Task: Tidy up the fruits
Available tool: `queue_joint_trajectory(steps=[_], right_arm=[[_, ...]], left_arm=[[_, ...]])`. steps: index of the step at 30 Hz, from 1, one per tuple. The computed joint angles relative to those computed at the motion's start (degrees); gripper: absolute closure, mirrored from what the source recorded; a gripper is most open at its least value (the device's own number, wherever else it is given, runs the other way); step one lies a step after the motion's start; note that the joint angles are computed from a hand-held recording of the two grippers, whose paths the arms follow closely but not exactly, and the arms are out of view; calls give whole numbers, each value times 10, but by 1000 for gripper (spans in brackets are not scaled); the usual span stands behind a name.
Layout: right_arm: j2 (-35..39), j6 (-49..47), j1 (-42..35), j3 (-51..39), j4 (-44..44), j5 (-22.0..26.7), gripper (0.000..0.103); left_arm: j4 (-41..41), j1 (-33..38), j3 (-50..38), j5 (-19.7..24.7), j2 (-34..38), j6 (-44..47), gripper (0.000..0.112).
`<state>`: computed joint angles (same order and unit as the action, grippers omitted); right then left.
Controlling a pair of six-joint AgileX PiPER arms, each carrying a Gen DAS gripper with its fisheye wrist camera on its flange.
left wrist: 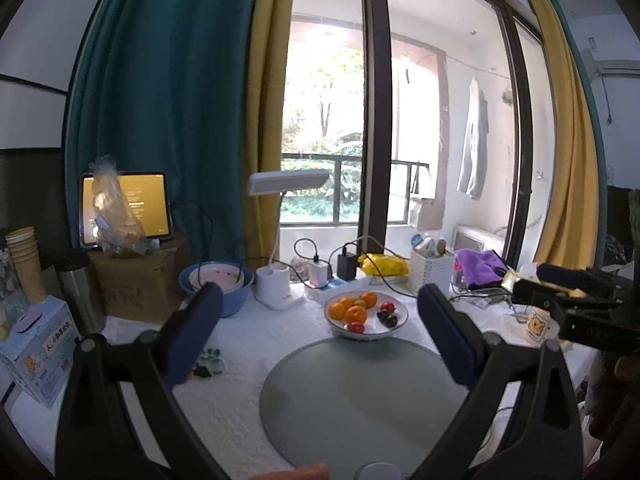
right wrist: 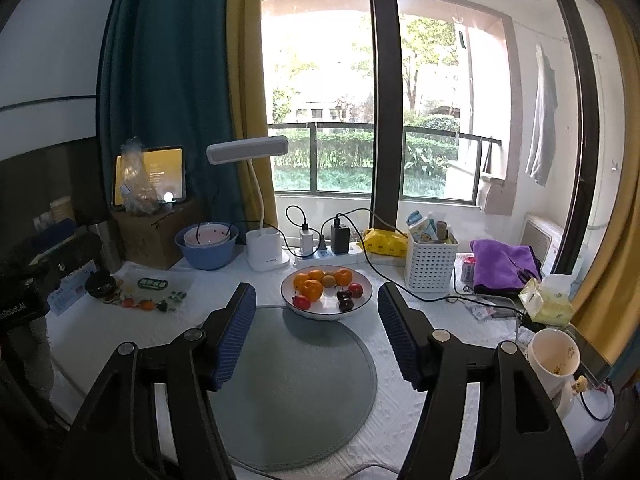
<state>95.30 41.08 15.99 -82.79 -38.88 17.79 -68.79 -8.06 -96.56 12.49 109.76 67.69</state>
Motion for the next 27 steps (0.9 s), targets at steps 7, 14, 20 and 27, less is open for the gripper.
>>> queue_joint_trajectory(steps=[7, 14, 20, 27], right_arm=[[2, 7, -1, -1, -6, -1, 36], [-4, 30, -1, 10, -29, -6, 36], [-6, 42, -2, 15, -40, -9, 36], [-11, 59, -3, 20, -56, -10, 36]], left_arm=[[-14, 0, 5, 2, -4, 14, 14], [-78, 3, 16, 9, -11, 74, 14], [-78, 3, 18, 9, -14, 75, 14], [-62, -1, 15, 16, -12, 63, 14]])
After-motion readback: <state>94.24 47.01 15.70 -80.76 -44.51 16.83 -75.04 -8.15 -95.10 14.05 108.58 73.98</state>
